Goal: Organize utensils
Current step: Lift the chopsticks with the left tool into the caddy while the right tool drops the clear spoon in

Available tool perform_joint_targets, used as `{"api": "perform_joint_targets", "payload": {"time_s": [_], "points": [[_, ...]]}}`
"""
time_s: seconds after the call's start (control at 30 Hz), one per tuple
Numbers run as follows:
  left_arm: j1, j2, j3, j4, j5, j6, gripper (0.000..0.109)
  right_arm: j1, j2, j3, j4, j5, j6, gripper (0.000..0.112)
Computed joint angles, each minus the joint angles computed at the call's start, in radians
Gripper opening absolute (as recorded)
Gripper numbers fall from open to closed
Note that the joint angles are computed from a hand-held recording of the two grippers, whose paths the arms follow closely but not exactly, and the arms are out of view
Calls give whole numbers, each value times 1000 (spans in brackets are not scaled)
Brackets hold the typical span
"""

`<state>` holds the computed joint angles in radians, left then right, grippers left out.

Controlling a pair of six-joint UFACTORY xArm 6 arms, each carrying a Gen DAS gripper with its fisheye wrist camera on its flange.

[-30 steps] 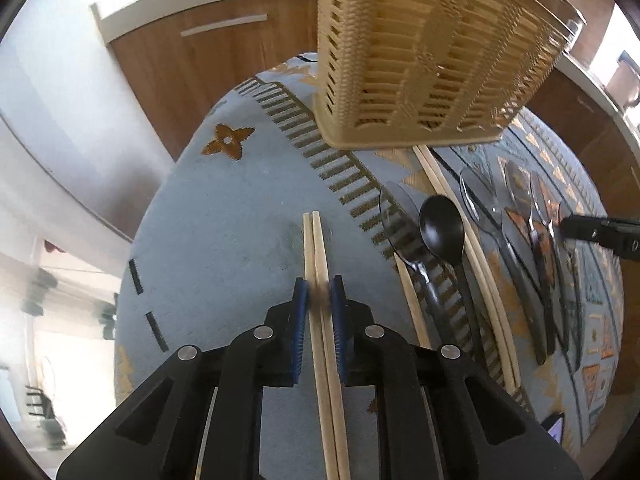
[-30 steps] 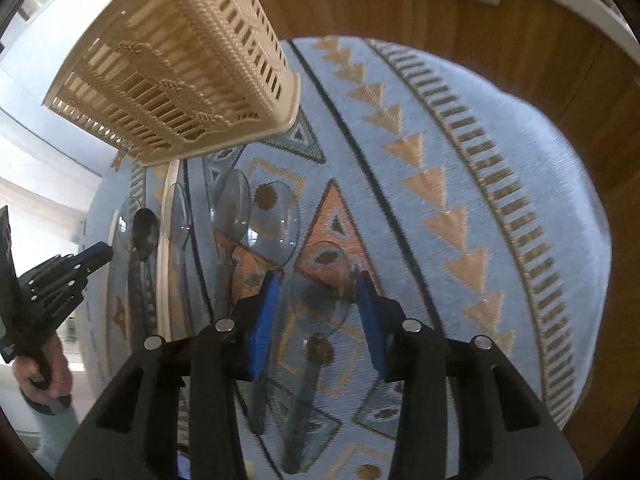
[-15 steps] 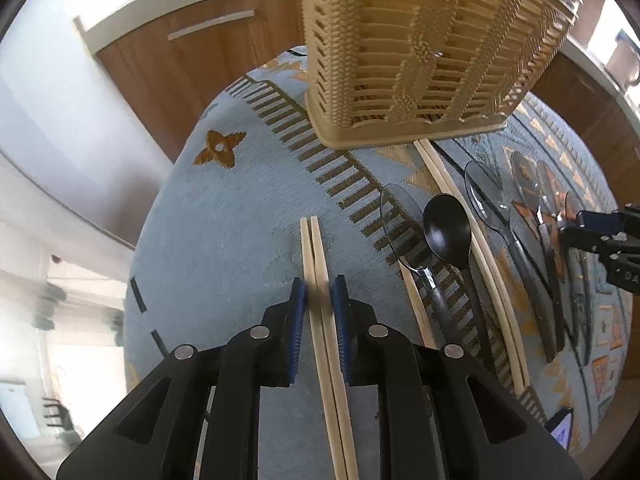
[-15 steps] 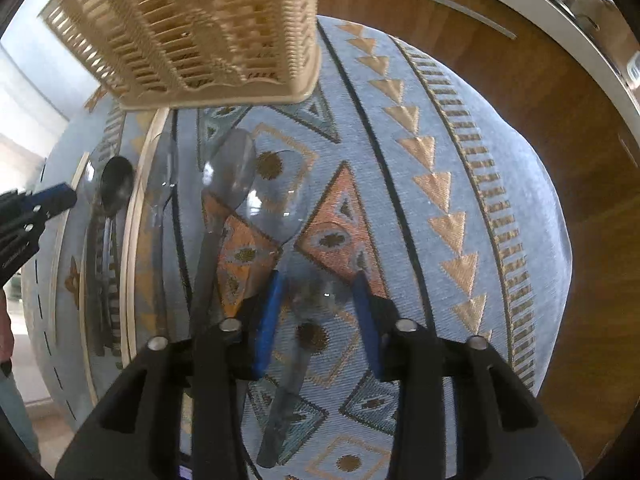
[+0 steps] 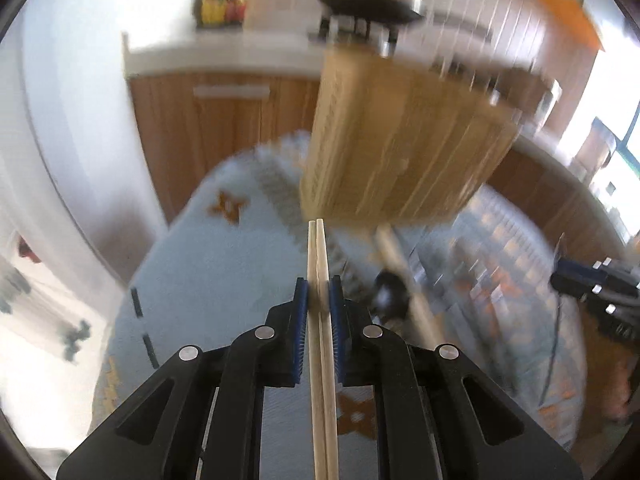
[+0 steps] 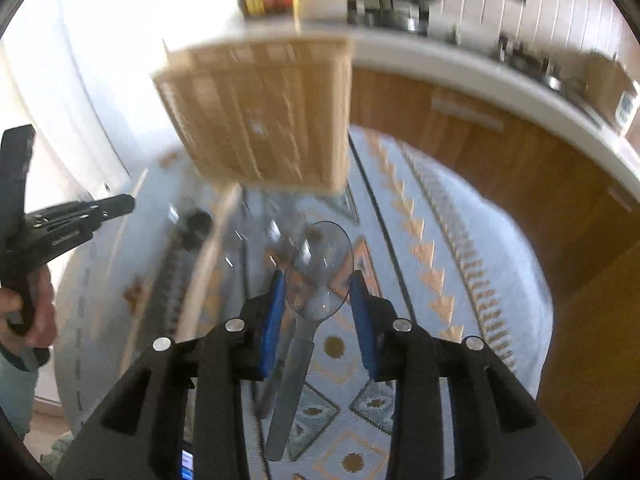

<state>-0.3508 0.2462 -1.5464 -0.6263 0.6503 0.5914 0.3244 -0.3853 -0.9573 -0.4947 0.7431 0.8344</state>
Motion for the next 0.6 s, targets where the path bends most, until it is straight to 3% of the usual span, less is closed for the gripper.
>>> {"api": "perform_joint_targets", "payload": {"time_s": [0.07,0.23,0.4,0.5,0.6], "points": [[3,-49,26,-155,-58,104,9,-13,17,-41,-38,-58,5,30],[-17,-33,-107,-313,-136,188,9,-36,59,-161,-177,-173,71,30],[-74,133,-394,-302,-271,136,9,-108,174,-343,-304,-248,160,30],[-105,247,-565,-272,-359,76,9,-137,247,-453,-437,-238,277,30],[-123,366,-720,-131,-417,-82,9,-169,302,-512,-613,-241,418,30]]}}
